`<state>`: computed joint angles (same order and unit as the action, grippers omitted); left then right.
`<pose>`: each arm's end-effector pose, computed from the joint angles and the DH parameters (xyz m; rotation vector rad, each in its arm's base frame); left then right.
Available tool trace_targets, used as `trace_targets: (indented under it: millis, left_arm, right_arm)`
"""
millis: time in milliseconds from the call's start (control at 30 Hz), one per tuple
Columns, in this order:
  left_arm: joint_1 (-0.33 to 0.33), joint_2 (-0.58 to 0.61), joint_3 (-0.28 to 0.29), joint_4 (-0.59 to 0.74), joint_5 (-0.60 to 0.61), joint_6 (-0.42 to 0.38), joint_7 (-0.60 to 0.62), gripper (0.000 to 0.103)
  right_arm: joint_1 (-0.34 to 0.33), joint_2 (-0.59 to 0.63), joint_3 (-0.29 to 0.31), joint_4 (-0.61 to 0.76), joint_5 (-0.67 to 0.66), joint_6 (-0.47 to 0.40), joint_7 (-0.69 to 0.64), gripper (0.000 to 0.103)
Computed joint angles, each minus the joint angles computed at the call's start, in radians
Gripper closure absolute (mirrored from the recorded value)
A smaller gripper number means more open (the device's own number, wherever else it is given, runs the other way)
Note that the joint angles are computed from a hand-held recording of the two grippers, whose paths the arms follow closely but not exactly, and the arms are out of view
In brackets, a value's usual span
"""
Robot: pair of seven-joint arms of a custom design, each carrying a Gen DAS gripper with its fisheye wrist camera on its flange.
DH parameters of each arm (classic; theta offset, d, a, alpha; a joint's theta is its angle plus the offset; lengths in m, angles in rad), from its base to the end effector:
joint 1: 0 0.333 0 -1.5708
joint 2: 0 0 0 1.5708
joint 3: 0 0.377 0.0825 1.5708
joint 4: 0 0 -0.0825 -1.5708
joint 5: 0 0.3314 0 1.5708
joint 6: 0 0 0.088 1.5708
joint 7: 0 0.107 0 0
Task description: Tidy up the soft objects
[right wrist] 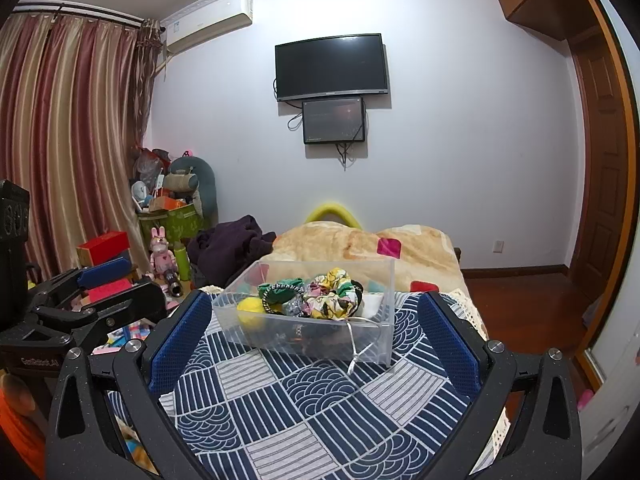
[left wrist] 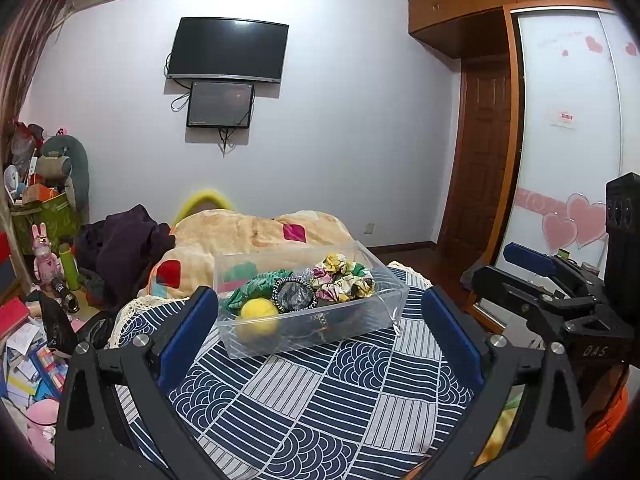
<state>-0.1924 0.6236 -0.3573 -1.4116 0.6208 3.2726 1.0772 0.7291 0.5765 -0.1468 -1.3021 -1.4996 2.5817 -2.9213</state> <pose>0.6453 -0.3519 0.5771 -1.1119 1.9093 -1.4902 0.5934 0.4531 0.5435 -1.3517 1.4141 -1.0507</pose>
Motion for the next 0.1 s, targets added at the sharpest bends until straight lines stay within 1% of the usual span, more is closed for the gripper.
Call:
trace_targets:
  millis: [100]
  left_arm:
    - [0.006, 0.005, -0.014, 0.005, -0.002, -0.011, 0.009, 0.000]
  right_arm:
    - [-0.001, 0.000, 0.000, 0.000, 0.002, 0.001, -0.001, 0.000]
